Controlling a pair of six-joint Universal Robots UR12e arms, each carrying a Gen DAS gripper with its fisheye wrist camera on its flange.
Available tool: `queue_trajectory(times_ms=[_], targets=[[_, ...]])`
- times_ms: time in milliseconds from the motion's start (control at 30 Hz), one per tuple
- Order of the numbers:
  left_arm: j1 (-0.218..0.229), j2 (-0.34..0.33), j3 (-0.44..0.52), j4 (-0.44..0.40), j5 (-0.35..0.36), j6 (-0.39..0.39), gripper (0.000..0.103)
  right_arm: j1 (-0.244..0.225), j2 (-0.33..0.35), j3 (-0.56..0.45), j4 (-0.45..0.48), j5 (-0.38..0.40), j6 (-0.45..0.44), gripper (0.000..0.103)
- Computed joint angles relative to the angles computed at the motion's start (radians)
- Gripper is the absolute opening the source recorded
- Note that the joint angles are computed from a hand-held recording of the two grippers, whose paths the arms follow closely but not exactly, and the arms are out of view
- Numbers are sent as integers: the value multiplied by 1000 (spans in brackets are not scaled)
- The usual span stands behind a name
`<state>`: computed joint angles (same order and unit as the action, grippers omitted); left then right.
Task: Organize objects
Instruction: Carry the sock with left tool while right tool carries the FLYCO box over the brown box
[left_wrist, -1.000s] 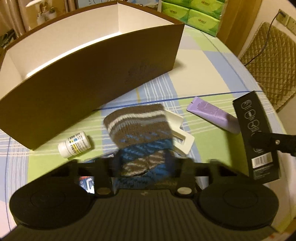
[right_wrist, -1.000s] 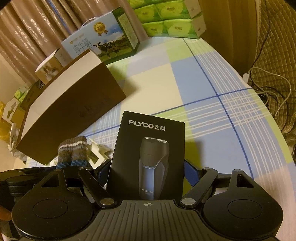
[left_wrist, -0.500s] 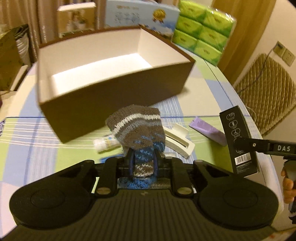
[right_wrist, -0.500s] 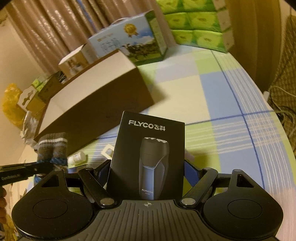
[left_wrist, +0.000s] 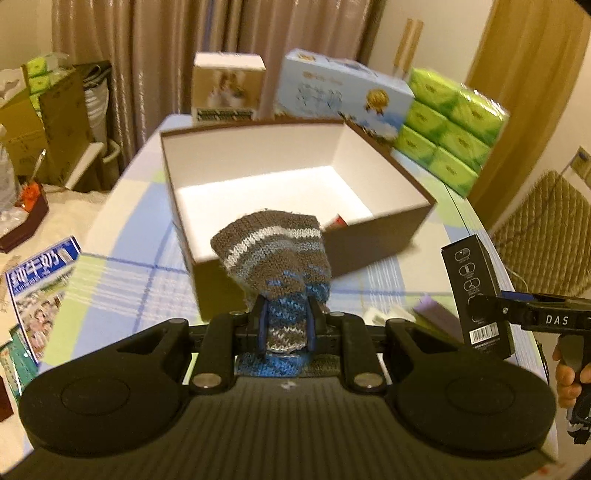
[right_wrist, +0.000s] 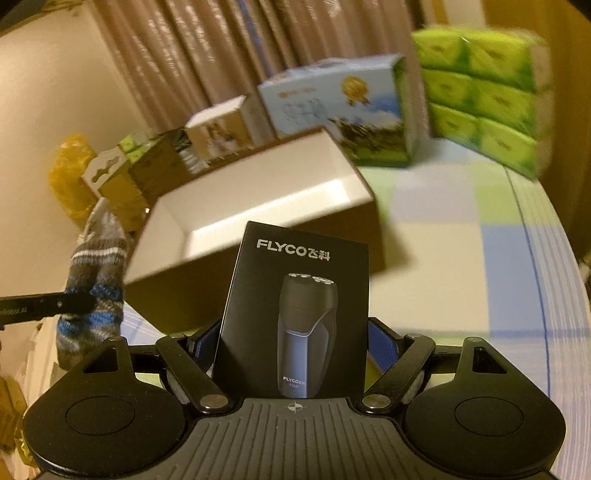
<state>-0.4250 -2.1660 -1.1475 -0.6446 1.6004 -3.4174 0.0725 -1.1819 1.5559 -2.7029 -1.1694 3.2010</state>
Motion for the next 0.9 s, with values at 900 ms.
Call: queue_trajectory(times_ms=[900], targets=[[56, -366, 646, -244, 39, 58, 17, 73, 342, -565, 209, -32, -196, 78]])
